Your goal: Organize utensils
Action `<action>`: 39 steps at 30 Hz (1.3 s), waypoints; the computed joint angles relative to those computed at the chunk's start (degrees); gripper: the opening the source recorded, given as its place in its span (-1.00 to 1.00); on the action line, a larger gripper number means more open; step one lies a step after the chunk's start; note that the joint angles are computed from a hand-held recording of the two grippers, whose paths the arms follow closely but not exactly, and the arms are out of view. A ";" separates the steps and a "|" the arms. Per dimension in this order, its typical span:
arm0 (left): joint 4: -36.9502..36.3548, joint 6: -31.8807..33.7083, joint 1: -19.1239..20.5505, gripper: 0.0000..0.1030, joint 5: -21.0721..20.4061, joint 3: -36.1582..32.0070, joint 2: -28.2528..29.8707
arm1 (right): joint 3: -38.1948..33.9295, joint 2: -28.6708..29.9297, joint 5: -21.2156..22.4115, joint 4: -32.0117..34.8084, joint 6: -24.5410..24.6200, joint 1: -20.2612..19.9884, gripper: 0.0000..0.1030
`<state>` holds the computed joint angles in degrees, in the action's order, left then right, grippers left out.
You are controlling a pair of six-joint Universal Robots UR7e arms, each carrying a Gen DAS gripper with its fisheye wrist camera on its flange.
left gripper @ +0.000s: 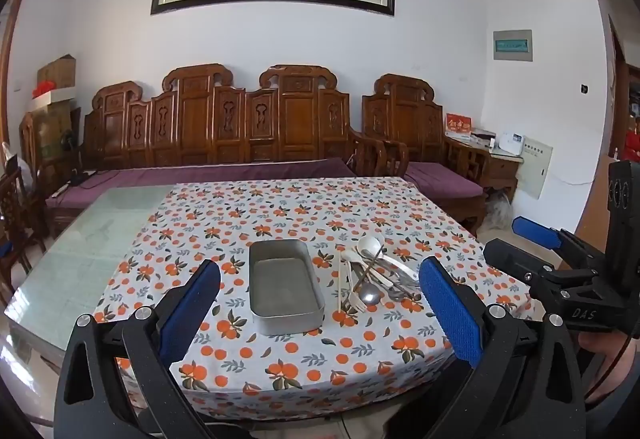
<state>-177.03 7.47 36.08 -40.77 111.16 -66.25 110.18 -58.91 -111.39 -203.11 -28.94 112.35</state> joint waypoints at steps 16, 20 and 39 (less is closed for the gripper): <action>0.29 -0.59 -1.10 0.87 0.34 -0.90 0.47 | 0.14 -0.07 0.04 -0.10 0.14 0.06 0.95; -0.75 0.09 -0.77 0.87 -0.09 -0.57 0.43 | 0.13 -0.01 0.08 -0.18 0.12 0.02 0.95; -0.39 0.01 -1.27 0.87 -0.03 -0.92 0.27 | 0.18 -0.11 0.17 -0.21 0.21 0.00 0.95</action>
